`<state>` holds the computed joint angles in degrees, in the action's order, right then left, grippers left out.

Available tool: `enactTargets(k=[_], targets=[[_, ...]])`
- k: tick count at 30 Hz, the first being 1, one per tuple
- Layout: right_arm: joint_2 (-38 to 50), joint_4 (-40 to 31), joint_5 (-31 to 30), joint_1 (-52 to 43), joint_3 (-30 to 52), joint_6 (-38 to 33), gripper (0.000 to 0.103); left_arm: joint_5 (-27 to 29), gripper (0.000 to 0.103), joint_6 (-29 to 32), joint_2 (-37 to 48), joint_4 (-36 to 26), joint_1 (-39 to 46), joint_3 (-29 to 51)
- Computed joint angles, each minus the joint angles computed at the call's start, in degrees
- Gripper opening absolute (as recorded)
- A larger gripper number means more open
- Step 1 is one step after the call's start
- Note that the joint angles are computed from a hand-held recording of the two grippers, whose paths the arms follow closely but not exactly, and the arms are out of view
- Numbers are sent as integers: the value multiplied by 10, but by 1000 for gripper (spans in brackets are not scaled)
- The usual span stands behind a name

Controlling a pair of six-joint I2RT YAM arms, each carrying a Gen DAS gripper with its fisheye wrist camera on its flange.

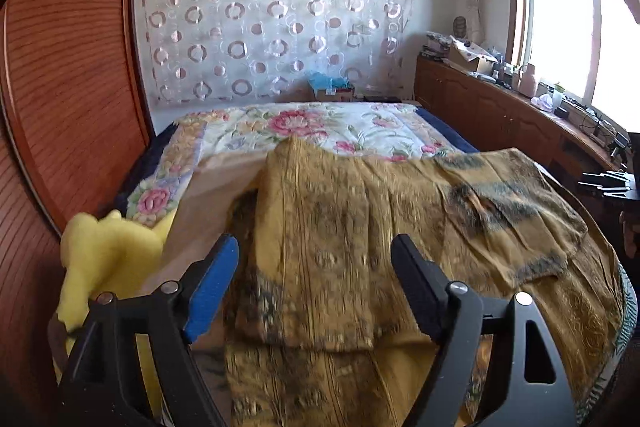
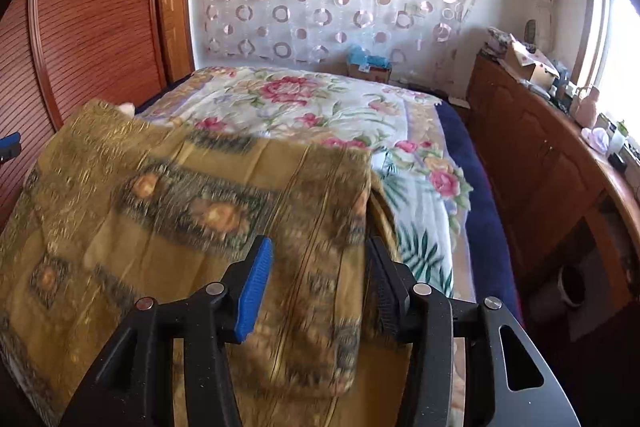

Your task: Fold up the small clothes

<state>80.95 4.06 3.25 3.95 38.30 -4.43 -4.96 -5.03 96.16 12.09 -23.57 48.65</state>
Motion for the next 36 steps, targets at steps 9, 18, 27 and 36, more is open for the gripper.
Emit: enactTargets(k=[9, 18, 27, 36], targets=[[-40, -49, -49, -40, -43, 13, 53, -8, 79, -1, -25, 19, -3, -69], [8, -121, -54, -67, 43, 20, 53, 14, 78, -8, 5, 15, 24, -61], [-10, -119, -40, -69, 46, 7, 53, 43, 43, 7, 39, 2, 52, -30], [-18, -123, -35, -69, 43, 4, 53, 9, 34, 17, 83, -27, 47, 27]])
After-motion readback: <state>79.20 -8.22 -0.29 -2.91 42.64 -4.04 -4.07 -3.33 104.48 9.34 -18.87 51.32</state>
